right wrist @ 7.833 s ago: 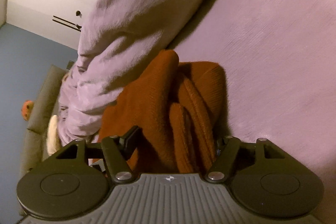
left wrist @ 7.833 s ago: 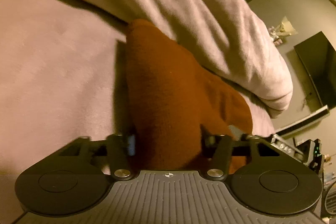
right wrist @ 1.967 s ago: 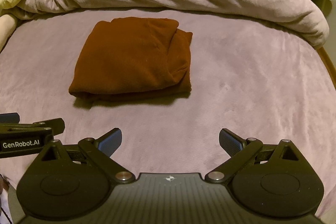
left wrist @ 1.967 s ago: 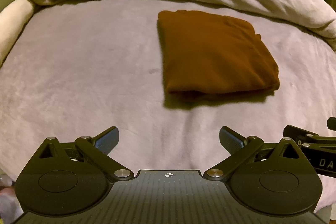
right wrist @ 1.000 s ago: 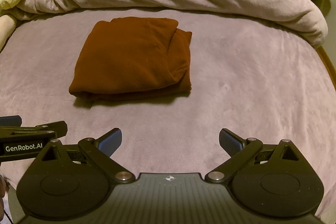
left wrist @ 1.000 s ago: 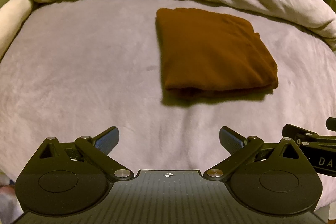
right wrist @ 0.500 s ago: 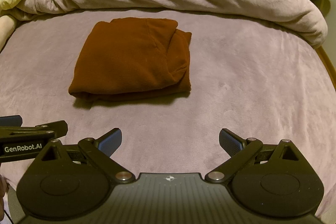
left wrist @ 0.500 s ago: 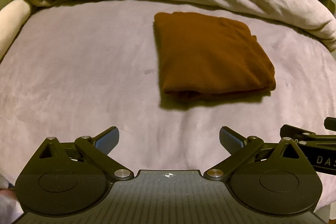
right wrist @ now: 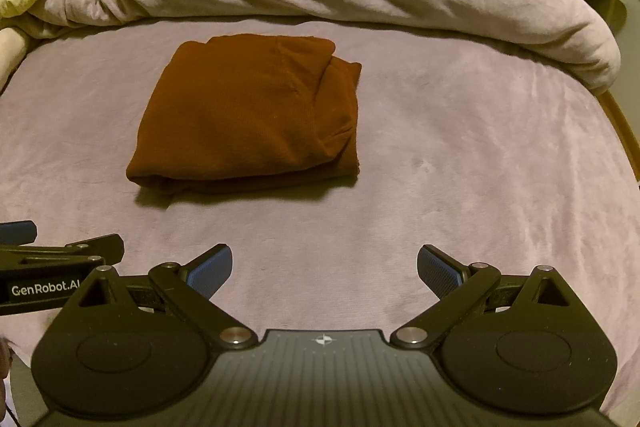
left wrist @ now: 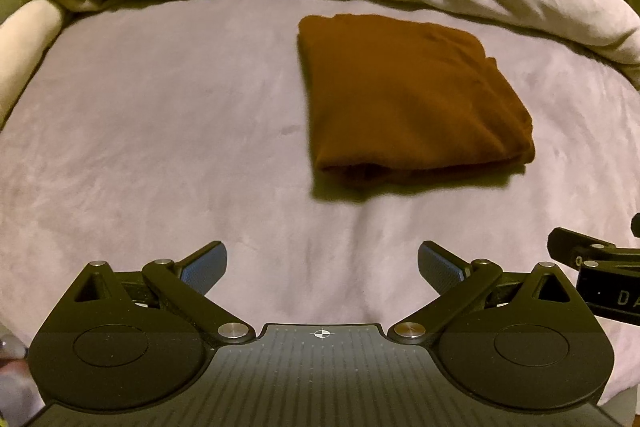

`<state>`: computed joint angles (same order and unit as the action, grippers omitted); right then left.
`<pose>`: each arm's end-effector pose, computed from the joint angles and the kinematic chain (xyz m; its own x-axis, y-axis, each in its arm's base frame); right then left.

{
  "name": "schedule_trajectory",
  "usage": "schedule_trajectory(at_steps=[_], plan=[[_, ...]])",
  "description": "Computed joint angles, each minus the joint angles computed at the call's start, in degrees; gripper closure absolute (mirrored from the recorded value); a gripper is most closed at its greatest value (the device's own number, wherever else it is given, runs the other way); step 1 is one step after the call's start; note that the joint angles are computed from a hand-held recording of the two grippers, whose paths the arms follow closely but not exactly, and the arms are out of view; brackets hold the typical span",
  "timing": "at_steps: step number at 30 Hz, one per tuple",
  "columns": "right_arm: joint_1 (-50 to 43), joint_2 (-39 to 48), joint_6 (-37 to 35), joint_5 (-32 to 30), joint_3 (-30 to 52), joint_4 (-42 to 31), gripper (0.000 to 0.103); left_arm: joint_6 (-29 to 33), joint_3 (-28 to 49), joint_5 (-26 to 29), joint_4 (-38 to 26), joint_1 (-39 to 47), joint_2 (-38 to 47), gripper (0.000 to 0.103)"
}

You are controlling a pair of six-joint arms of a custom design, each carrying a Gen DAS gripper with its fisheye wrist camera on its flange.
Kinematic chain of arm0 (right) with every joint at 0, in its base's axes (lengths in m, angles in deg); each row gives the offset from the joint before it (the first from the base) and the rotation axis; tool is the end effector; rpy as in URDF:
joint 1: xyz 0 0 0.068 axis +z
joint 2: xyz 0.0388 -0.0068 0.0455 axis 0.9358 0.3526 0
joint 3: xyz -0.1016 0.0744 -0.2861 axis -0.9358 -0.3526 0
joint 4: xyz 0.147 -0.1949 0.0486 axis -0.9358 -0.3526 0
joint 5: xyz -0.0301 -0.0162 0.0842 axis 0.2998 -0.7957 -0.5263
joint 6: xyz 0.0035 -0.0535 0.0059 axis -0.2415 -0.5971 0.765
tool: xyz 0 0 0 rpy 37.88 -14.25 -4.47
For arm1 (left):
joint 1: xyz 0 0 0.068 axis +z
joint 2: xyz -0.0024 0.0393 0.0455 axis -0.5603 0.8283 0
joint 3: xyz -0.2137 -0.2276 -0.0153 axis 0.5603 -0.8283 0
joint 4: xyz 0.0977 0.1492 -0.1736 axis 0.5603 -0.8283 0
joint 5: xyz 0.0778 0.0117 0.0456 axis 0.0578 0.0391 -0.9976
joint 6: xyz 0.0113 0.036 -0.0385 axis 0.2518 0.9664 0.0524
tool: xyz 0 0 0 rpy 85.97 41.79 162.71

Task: Fold small clothes

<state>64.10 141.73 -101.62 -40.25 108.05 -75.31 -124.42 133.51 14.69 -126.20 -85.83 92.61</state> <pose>0.2160 -0.0110 0.2299 -0.6747 -0.3390 -0.6557 -0.3796 0.9212 -0.0857 0.1814 -0.2043 0.2903 -0.8062 -0.3636 -0.4667 -0.4011 0.9158 -0.0206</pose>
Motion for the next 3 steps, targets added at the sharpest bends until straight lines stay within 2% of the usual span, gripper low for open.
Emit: schedule_trajectory(at_steps=[3], plan=[[-0.3, 0.0, 0.0, -0.1, 0.1, 0.0, 0.004, 0.4, -0.5, 0.6, 0.8, 0.2, -0.4, 0.000]])
